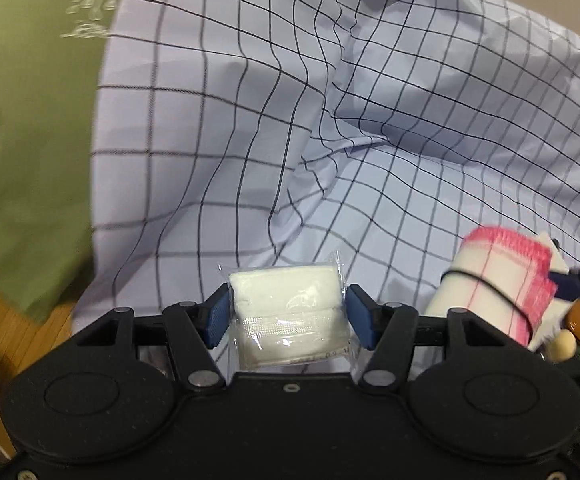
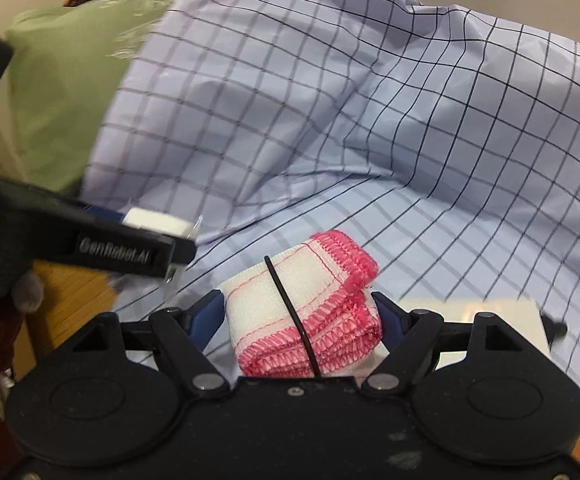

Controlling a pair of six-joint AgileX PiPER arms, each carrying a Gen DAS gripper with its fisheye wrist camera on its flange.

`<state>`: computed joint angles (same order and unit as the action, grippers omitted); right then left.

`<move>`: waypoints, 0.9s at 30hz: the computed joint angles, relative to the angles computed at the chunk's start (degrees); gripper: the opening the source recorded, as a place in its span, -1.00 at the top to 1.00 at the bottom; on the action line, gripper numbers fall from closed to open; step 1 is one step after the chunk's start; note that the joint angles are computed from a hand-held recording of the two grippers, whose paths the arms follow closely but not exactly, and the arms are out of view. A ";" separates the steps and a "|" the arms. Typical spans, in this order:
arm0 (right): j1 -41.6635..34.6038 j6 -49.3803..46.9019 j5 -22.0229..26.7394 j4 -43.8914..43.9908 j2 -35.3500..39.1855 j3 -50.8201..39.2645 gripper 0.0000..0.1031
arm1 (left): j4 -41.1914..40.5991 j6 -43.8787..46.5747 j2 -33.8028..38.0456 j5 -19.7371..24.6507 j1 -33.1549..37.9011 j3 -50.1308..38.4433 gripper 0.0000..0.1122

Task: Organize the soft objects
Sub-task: 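Lift the towel bundle and white packet and carry both toward the basket, then drop the white packet with the left gripper while the right drops the towel bundle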

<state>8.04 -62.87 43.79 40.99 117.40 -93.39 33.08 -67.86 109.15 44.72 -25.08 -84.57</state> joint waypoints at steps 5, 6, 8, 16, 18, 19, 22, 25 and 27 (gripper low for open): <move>-5.19 -10.89 0.53 6.97 -11.61 16.33 -0.51 | 3.07 -5.61 -5.83 0.38 -5.06 6.62 -0.01; -6.53 -12.69 1.07 8.00 -14.23 19.70 -0.51 | 3.45 -6.45 -6.69 0.57 -6.23 7.47 -0.01; -9.22 -16.74 1.45 10.31 -19.07 26.13 -0.51 | 3.68 -7.47 -8.10 0.67 -8.47 8.90 -0.01; -26.32 -27.75 8.40 17.11 -35.67 46.34 -0.51 | 5.19 -13.26 -10.77 2.31 -18.80 11.35 -0.01; -32.59 -28.55 11.38 17.75 -38.19 49.67 -0.51 | 5.70 -14.90 -10.62 3.10 -21.73 11.14 -0.01; -35.55 -29.16 12.51 17.99 -39.30 51.17 -0.51 | 5.96 -15.65 -10.38 3.51 -23.11 10.85 -0.01; -44.63 -32.57 15.13 19.37 -42.84 55.56 -0.51 | 6.87 -17.49 -9.17 4.75 -27.18 9.73 -0.01; -54.82 -37.70 18.18 21.61 -46.16 59.59 -0.51 | 6.92 -18.63 -7.87 5.33 -30.19 8.58 -0.01; -61.78 -40.32 20.74 23.03 -48.17 61.81 -0.51 | 7.19 -19.47 -6.96 6.15 -32.00 7.76 -0.01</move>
<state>-53.74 -103.19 64.53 64.02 69.23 -31.57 40.27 -87.33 102.19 50.86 -57.08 -76.81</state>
